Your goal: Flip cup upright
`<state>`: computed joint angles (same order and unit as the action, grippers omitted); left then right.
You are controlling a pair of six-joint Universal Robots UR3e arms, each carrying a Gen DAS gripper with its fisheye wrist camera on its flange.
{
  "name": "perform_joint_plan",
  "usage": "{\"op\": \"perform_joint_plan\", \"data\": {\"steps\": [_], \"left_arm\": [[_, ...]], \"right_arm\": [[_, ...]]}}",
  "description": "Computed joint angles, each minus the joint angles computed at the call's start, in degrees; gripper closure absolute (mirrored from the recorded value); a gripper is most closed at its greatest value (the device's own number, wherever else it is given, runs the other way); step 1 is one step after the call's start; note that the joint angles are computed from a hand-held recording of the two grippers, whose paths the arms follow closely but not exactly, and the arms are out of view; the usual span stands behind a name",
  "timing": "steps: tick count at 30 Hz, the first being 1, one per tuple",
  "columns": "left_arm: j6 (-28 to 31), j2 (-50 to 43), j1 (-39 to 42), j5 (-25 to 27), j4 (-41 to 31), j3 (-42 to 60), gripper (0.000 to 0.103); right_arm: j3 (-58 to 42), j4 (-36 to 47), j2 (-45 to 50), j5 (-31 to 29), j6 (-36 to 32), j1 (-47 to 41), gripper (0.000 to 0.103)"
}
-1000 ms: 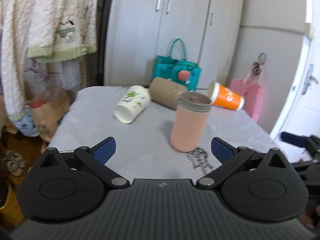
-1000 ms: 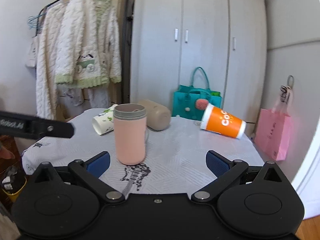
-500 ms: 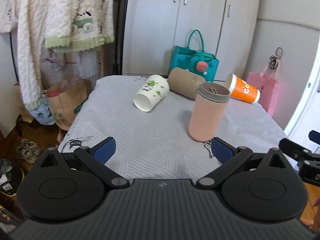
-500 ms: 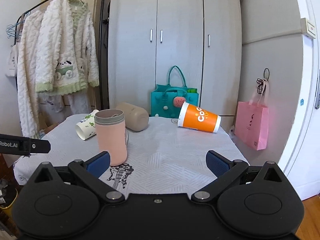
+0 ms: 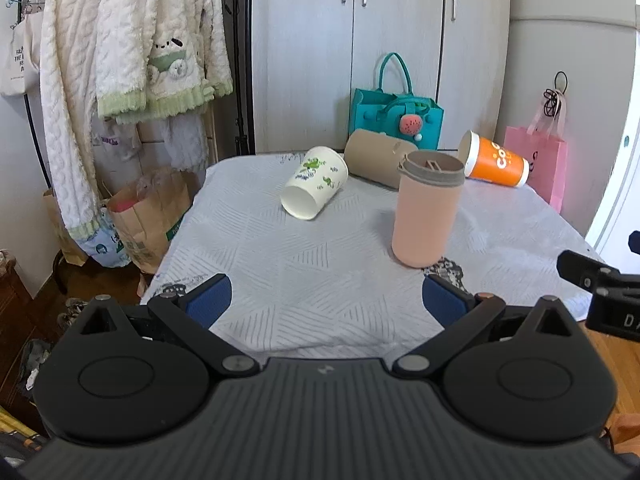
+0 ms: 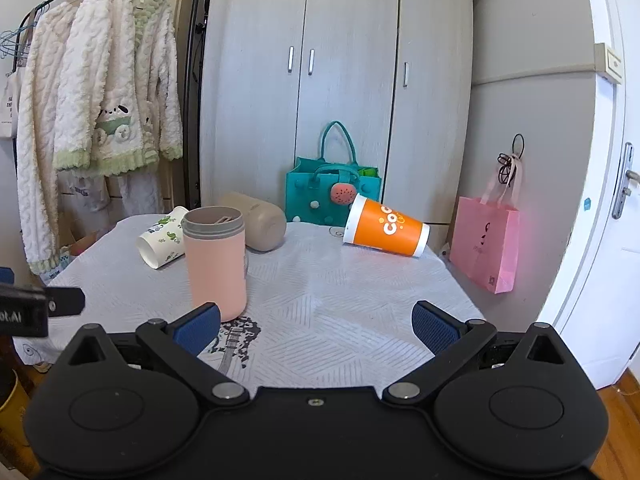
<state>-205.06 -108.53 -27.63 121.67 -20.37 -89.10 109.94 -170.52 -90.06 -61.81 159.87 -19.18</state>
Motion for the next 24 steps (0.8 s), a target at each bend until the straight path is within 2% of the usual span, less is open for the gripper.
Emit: {"op": "perform_joint_plan", "data": {"steps": [5,15,24], "left_arm": [[-0.11,0.71,0.22,-1.13,0.26,-0.94,0.0],[1.17,0.92,0.11,-1.94,0.1,-0.62,0.0],[0.93,1.2,0.49,-2.03,4.72,-2.66,0.0]], "right_arm": [[0.71,-1.23,0.21,0.22,3.1,-0.79,0.0],[-0.09,-1.77,1.65,-2.09,3.73,-0.63,0.0],[0.21,-3.13,1.6,-2.43,4.05,-0.18,0.0]]}}
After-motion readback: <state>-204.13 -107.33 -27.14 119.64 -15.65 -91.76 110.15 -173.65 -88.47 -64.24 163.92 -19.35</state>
